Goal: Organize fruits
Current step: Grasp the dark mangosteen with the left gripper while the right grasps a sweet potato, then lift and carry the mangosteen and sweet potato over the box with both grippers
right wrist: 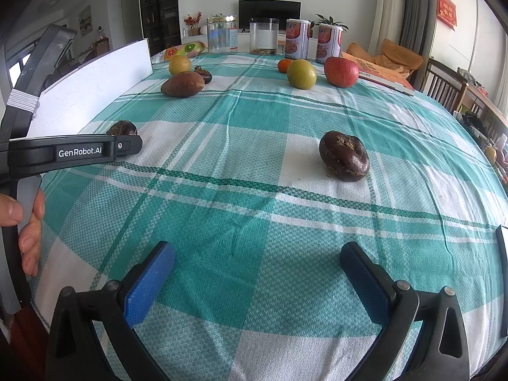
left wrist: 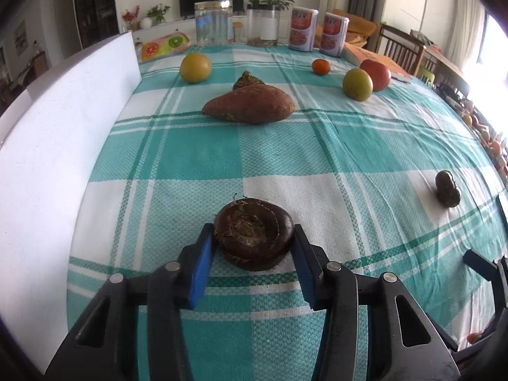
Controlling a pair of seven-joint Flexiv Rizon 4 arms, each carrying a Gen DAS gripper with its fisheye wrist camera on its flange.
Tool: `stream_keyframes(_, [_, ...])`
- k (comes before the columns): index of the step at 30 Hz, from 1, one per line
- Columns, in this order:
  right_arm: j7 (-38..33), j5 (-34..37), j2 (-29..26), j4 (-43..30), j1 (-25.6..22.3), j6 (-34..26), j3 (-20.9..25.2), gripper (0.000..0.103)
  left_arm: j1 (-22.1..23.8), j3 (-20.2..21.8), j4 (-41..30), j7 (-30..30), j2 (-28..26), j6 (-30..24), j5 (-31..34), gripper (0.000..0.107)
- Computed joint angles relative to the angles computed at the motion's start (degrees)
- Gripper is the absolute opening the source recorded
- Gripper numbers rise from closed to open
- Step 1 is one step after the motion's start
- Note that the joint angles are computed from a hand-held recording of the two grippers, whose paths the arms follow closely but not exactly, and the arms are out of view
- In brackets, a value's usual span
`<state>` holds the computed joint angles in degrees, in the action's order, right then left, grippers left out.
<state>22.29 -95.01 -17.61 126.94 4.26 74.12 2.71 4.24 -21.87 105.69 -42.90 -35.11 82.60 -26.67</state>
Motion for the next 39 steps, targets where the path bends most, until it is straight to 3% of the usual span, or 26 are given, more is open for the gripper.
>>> stream_keyframes(2, [-0.4,0.5,0.0,0.0,0.4,0.8,-0.7,0.103,1.8,-1.5,1.0,0.4,0.7,-0.7,-1.2,0.049])
stream_keyframes(4, [-10.2,11.9,0.2,0.6,0.5,0.7,1.2,0.103,3.4,-2.2,2.5,1.6,1.8,-1.1,-2.2,0.049])
stream_keyframes(6, [-23.8,29.5,-0.9,-1.1,-3.2,1.3,7.5,0.103,4.4,-2.3,4.1,2.8,2.7,-0.3,-2.9,0.049])
stream_keyframes(7, [-28.8,35.1,-2.2,-3.0,-6.7,3.2,11.1,0.103,4.9,-2.5,4.6,3.3,2.9,0.1,-3.3,0.049])
stream_keyframes(8, [-31.0,37.0,-4.3,-5.9,-10.7,4.2,14.8,0.103,5.4,-2.7,4.8,3.5,2.9,0.4,-3.8,0.049])
stream_keyframes(9, [-32.0,38.1,-7.2,-10.2,-14.3,1.5,19.3,0.103,5.9,-3.0,4.8,3.6,2.9,0.3,-4.4,0.049])
stream_keyframes(11, [-42.4,45.6,-13.1,-19.6,-16.6,-1.9,24.1,0.103,6.2,-3.0,4.3,3.6,2.7,-0.5,-5.4,0.049])
stream_keyframes(12, [-49.5,49.7,-15.9,-24.2,-15.4,-1.2,23.8,0.103,6.3,-3.1,4.1,3.8,2.6,-0.5,-5.8,0.049])
stream_keyframes(14, [-64.9,62.6,-20.0,-33.6,-8.5,-2.7,19.1,0.103,6.9,-3.7,4.3,4.7,2.5,0.0,-6.7,0.049])
stream_keyframes(15, [-69.1,66.0,-21.9,-38.2,-5.7,-5.3,17.1,0.103,7.0,-3.7,4.2,5.0,2.4,0.0,-6.9,0.049])
stream_keyframes(17, [-73.9,65.7,-26.9,-47.6,-4.0,-12.2,17.5,0.103,8.2,-5.3,4.6,6.5,2.0,0.9,-7.8,0.049])
stream_keyframes(20, [-84.2,74.6,-31.6,-60.2,2.6,-22.2,12.7,0.103,8.1,-5.0,4.3,6.7,2.0,0.4,-7.7,0.049])
stream_keyframes(22, [-86.7,75.1,-34.9,-66.0,3.6,-27.5,13.2,0.101,8.4,-5.5,4.1,7.0,1.8,0.3,-8.4,0.049])
stream_keyframes(24, [-88.7,76.0,-37.5,-70.7,4.7,-32.5,13.1,0.094,8.7,-5.9,4.2,7.5,1.8,0.5,-8.8,0.049])
stream_keyframes(27, [-90.9,80.8,-38.7,-72.2,5.9,-35.2,11.0,0.064,8.9,-6.4,4.6,8.1,1.7,1.2,-9.1,0.049])
stream_keyframes(29, [-90.4,82.1,-37.5,-70.6,7.5,-33.7,8.0,0.054,8.7,-6.2,4.3,8.1,1.4,1.4,-8.8,0.049])
stream_keyframes(32, [-89.4,85.7,-34.4,-66.7,7.3,-32.9,7.3,0.045,9.1,-6.5,4.0,7.8,1.3,0.7,-9.0,0.049])
stream_keyframes(37, [-88.1,95.8,-26.0,-54.1,2.0,-31.9,12.8,0.045,9.7,-6.8,3.8,7.9,1.8,-2.0,-11.8,0.049])
stream_keyframes(39, [-90.7,102.6,-22.4,-50.0,2.9,-32.6,10.9,0.045,8.8,-5.9,3.5,7.9,2.0,-2.5,-12.7,0.049])
